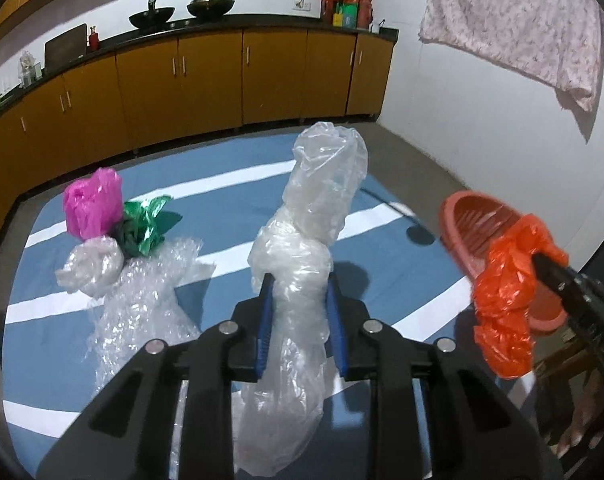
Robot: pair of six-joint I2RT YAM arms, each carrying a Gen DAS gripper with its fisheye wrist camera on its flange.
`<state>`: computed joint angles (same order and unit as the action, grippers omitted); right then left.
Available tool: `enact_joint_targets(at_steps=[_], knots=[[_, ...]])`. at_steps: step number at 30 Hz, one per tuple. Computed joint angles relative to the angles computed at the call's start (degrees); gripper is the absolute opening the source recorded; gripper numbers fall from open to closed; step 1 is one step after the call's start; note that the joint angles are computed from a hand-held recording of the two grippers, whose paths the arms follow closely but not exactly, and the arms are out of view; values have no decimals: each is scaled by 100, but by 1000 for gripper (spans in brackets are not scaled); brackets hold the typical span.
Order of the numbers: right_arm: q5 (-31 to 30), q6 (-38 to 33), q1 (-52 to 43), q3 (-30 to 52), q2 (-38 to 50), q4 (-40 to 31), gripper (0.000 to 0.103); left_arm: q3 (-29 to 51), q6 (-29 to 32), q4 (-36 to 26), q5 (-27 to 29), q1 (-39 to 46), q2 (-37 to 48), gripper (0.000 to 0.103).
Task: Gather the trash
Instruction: 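Carry the clear bag and red bag over the orange basket with both tools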
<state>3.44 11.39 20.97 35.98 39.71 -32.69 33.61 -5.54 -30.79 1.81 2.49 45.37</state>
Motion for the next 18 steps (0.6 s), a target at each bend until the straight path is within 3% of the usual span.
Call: enact_joint_targets(at_steps=[8,18], knots=[[-458,-387,-824,99,-210,-130,9,220,-270,-97,-97,-485,-6,25],[-1072,-874,-2012,65,-276,-107,9,448,-663,216,-237,-1245,425,25]])
